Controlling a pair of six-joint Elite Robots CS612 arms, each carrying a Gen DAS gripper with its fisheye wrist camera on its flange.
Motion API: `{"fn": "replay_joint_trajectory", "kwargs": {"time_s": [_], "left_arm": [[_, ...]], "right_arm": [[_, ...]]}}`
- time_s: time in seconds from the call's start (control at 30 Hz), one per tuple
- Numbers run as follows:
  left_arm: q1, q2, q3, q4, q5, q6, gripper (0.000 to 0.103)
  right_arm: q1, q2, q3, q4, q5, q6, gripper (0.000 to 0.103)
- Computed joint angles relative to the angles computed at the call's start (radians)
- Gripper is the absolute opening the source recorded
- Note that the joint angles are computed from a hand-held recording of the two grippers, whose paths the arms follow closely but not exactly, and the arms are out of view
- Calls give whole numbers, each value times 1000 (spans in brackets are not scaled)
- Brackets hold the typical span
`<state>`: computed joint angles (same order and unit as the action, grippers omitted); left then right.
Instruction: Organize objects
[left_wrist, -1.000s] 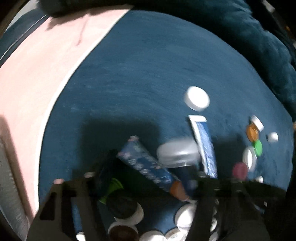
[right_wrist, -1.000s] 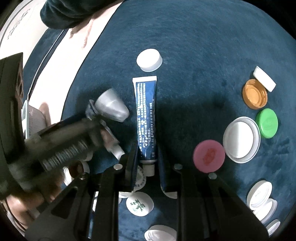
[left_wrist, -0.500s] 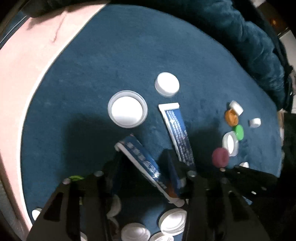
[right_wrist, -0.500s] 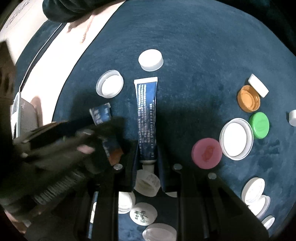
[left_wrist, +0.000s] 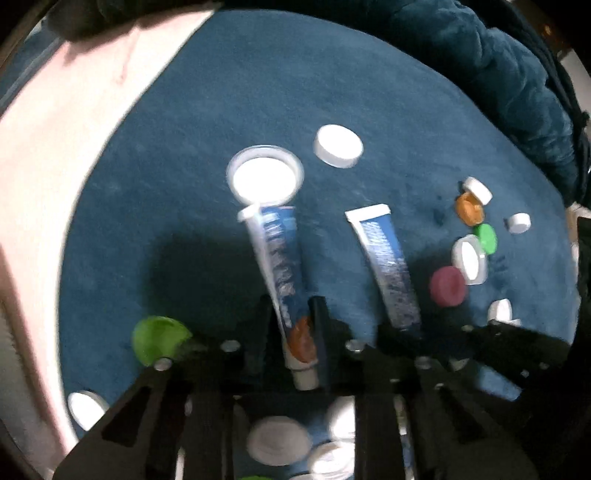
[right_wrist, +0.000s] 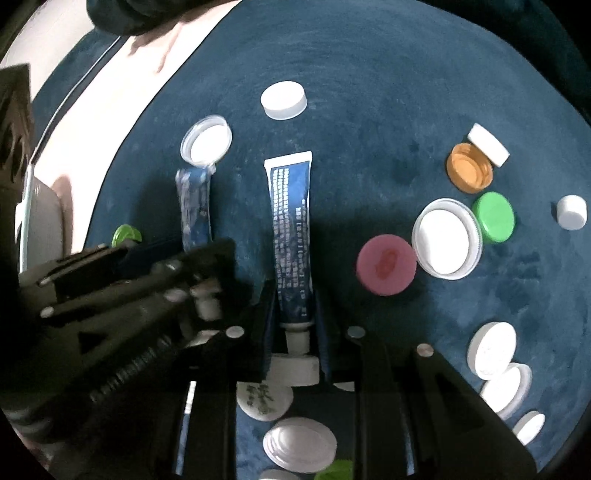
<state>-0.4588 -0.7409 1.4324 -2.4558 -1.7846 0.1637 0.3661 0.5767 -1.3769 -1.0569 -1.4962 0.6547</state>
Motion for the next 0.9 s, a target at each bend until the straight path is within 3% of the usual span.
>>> {"fn": "replay_joint_trajectory", "kwargs": {"time_s": [0.07,0.13,0.27,0.43,0.6,0.9], "left_arm": [[3,-2,-12,26,19,62,18],[8,2,-28,67,-10,89,18],[6,17,-30,41,-16,58,20],[20,6,-24,35,-51,50,17],[31,-33,18,19,-70,50,17],[81,-88,40,0,-103,89,17]], "right_arm": [[-4,4,-13,1,10,-11,20],[-6,7,-25,8,20,-11,19],[-4,10,-17,-12,4,34,22],[3,13,-31,-16,-5,23,19],[6,5,-50,-33,2,35,19],[31,-26,-63,-36,-12,89,19]]}}
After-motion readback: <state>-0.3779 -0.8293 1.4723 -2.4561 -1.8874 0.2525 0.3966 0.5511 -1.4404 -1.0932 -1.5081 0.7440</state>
